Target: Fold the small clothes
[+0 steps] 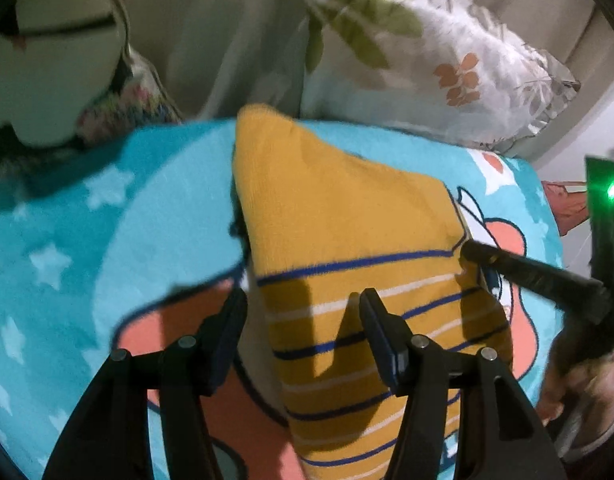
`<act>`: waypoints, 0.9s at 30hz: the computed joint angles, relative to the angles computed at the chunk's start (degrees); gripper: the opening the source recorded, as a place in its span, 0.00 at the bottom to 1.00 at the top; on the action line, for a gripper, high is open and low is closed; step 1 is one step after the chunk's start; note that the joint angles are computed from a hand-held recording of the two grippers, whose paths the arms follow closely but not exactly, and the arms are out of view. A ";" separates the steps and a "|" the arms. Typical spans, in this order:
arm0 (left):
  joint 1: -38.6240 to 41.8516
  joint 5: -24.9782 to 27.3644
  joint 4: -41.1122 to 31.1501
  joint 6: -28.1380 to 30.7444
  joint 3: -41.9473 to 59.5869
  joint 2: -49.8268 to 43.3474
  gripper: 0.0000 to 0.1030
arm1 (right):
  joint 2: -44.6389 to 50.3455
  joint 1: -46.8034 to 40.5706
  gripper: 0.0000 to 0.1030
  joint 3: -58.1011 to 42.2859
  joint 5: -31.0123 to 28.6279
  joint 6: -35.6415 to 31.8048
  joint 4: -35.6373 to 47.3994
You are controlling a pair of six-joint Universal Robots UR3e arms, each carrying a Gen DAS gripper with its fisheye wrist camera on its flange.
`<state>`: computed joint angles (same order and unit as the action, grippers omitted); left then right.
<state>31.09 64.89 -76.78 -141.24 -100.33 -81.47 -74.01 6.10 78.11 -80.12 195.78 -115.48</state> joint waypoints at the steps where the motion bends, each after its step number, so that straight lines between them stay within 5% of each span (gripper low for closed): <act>1: -0.36 0.15 0.43 0.02 0.58 -0.63 0.56 | -0.76 -0.81 0.28 0.63 1.46 0.68 -1.07; 11: -4.36 3.08 2.17 0.66 4.96 -9.23 0.56 | 12.96 3.88 0.32 -15.60 -5.27 4.59 5.54; 27: -1.89 2.97 2.47 3.86 -1.21 -1.69 0.56 | 3.32 8.49 0.34 -6.28 -10.34 1.79 3.12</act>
